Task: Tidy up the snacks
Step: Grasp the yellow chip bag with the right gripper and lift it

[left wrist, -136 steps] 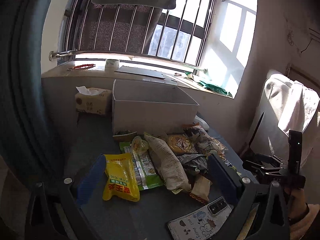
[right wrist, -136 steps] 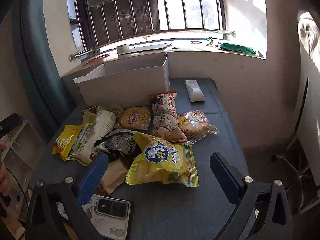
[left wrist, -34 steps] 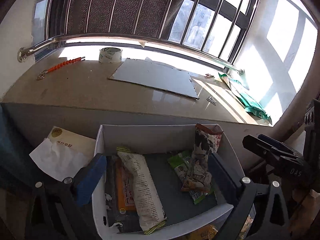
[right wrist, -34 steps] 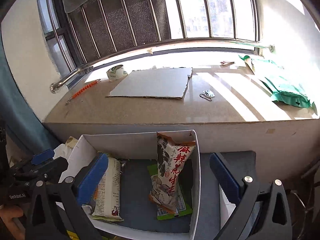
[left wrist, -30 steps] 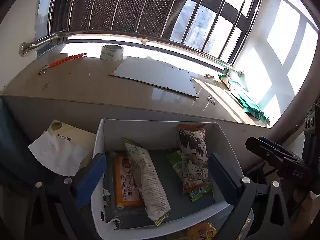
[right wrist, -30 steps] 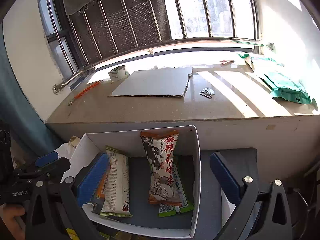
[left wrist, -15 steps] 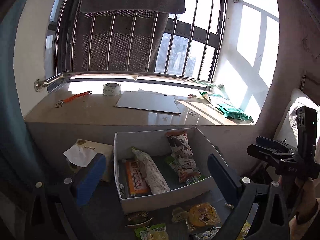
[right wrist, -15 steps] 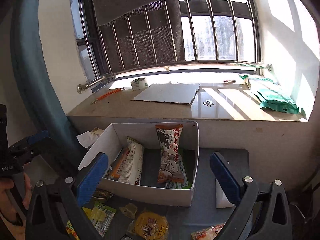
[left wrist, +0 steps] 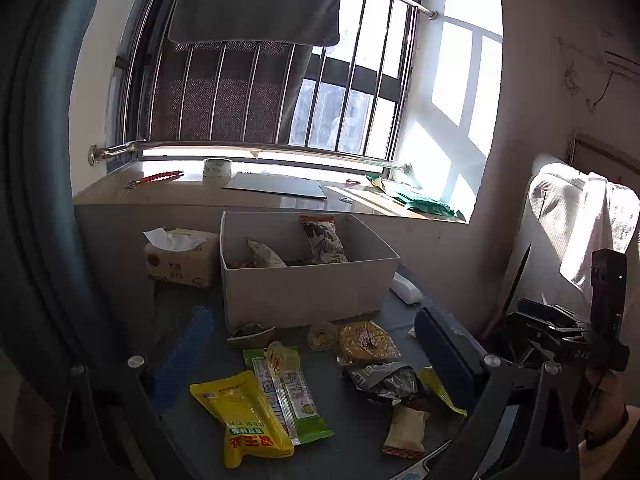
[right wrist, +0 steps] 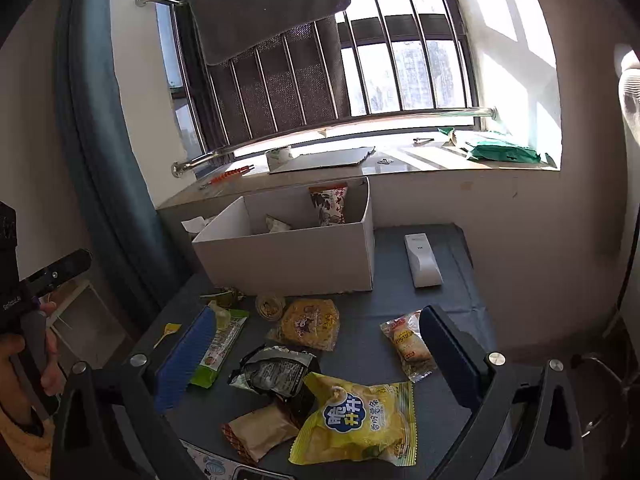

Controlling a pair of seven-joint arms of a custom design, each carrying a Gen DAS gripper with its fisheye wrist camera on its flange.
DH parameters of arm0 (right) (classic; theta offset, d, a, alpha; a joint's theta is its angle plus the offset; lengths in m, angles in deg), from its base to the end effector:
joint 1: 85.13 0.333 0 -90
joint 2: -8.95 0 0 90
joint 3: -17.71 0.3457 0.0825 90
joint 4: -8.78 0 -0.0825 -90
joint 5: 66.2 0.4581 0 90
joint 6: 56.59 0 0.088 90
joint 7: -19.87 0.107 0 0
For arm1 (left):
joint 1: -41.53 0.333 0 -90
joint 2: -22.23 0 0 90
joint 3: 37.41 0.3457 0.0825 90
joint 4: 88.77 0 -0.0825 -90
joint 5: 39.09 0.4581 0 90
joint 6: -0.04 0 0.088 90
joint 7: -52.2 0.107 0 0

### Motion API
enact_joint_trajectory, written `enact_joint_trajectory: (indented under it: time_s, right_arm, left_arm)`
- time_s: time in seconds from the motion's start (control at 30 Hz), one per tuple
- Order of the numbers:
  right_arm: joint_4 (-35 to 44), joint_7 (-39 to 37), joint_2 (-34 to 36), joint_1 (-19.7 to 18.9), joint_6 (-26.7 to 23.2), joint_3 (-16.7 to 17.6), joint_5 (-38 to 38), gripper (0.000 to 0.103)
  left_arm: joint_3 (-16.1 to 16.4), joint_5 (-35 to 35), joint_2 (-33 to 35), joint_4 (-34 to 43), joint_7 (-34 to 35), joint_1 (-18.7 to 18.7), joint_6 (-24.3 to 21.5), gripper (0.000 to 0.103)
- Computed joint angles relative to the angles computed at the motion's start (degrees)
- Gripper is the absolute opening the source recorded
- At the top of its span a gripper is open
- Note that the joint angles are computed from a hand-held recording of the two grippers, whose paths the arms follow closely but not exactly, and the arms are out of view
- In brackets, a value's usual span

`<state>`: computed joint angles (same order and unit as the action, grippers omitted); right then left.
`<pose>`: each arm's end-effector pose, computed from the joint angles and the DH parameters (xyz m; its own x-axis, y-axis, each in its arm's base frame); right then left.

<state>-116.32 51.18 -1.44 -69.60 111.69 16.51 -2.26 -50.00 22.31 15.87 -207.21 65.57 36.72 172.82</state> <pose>0.5888 0.0900 0.5456 0.3552 -0.9199 -0.1665 -0.5154 -0.0441 -0.8558 0.5725 -0.2527 0.5754 -0.0850 -0.9817 0.1703 -0.4462 -0.1153 -0.8875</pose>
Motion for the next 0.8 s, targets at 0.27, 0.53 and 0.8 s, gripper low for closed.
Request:
enact_joint_trajectory:
  time_s: [0.27, 0.53, 0.8]
  right_arm:
    - [-10.74, 15.52, -4.03, -3.81, -1.94, 1.81, -19.47, 0.103]
    - [-8.27, 19.97, -0.76, -4.28, -6.25, 0.3, -20.81, 0.103]
    - [1.11, 27.95, 7.91, -6.17, -12.36, 1.33, -26.73, 0.103]
  left_arm:
    - [-0.94, -1.34, -3.1, -5.31, -1.22, -1.11, -3.37, 0.103]
    - [-1.07, -1.93, -2.99, -5.99, -0.36, -0.84, -3.01, 0.103]
    - [-0.68, -5.54, -2.43, -6.2, 3.04, -1.33, -2.32, 0.103]
